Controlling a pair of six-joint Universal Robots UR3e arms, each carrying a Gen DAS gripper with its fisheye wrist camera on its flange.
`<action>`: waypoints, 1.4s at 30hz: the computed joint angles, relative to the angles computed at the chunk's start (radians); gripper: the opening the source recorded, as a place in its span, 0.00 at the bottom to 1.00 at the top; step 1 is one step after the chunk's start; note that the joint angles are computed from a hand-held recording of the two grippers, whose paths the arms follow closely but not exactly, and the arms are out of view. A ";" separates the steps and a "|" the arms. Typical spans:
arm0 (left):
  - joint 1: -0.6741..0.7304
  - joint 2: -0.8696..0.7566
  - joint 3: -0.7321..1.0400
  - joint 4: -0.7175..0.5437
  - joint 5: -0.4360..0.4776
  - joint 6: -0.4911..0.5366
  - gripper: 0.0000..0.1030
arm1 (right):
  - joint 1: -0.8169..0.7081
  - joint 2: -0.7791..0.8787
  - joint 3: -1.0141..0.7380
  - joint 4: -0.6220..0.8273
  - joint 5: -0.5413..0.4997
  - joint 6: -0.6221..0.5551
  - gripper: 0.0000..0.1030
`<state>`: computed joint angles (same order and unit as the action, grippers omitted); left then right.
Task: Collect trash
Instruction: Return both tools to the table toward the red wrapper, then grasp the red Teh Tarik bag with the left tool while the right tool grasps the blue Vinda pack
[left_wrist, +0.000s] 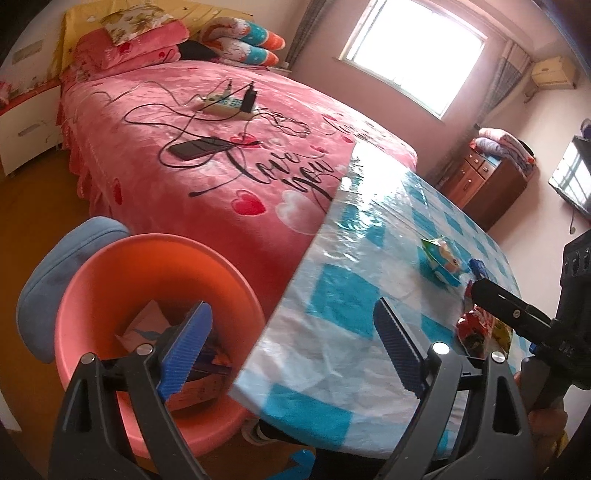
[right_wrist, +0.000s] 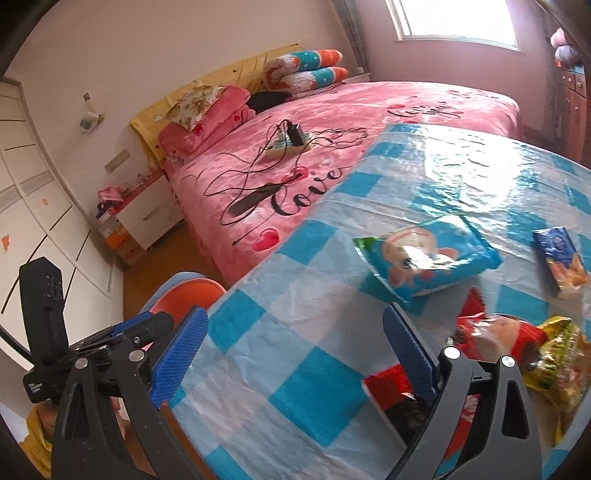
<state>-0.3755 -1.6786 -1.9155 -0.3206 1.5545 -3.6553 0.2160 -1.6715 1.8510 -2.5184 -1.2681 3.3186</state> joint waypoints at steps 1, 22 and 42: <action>-0.009 -0.007 0.014 -0.006 0.005 0.000 0.87 | -0.007 -0.008 0.006 0.002 0.002 -0.003 0.92; -0.183 -0.205 0.335 -0.174 0.089 -0.008 0.87 | -0.208 -0.225 0.175 0.045 0.063 -0.112 0.92; -0.323 -0.441 0.722 -0.373 0.125 0.020 0.87 | -0.474 -0.402 0.264 0.161 0.133 -0.246 0.92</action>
